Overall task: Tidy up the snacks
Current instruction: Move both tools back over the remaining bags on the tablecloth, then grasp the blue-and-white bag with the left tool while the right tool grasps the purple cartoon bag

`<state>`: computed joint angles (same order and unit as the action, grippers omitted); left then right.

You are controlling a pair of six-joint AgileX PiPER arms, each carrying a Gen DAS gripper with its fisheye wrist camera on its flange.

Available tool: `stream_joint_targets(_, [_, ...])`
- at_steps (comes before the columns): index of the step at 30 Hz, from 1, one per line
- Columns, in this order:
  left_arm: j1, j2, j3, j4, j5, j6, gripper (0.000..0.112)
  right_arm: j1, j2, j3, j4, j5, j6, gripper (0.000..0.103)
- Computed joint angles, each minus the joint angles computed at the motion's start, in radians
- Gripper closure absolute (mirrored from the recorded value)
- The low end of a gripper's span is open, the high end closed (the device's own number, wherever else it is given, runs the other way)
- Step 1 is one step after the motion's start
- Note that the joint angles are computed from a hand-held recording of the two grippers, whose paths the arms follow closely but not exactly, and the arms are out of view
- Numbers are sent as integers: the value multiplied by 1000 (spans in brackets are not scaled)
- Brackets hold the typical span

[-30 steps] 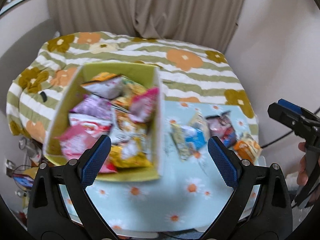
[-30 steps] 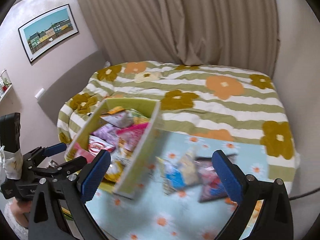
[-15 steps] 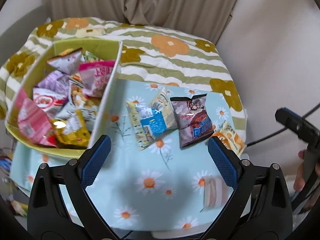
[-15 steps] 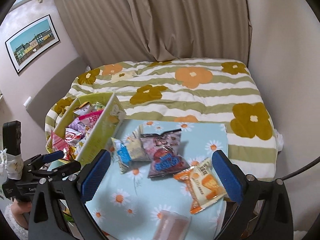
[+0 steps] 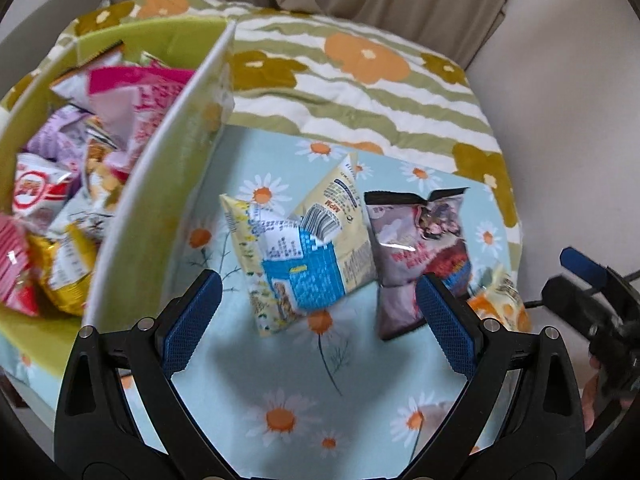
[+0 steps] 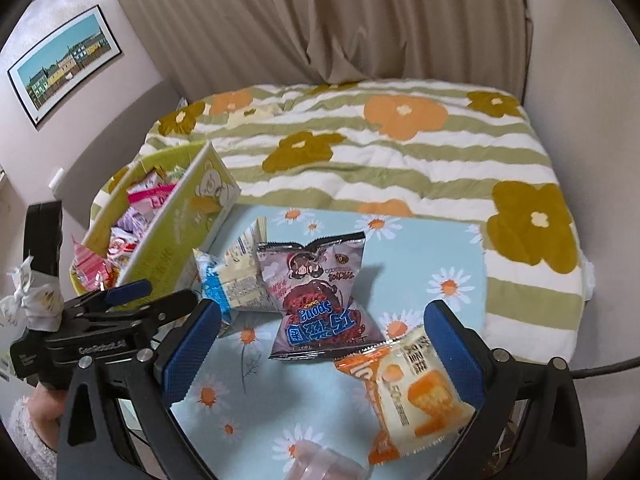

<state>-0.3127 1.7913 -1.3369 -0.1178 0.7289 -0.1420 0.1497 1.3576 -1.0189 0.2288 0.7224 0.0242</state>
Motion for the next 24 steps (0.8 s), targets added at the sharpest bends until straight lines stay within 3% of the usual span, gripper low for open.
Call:
stream_joint_targets(10, [15, 254, -203, 3, 46, 7, 15, -34, 224, -71, 87, 5, -145, 2])
stream_joint_targets(14, [29, 294, -239, -37, 44, 60, 17, -32, 295, -107, 96, 13, -181, 2])
stream_joint_targets(24, [56, 338, -301, -119, 61, 165, 32, -32, 396, -163, 137, 24, -239, 2])
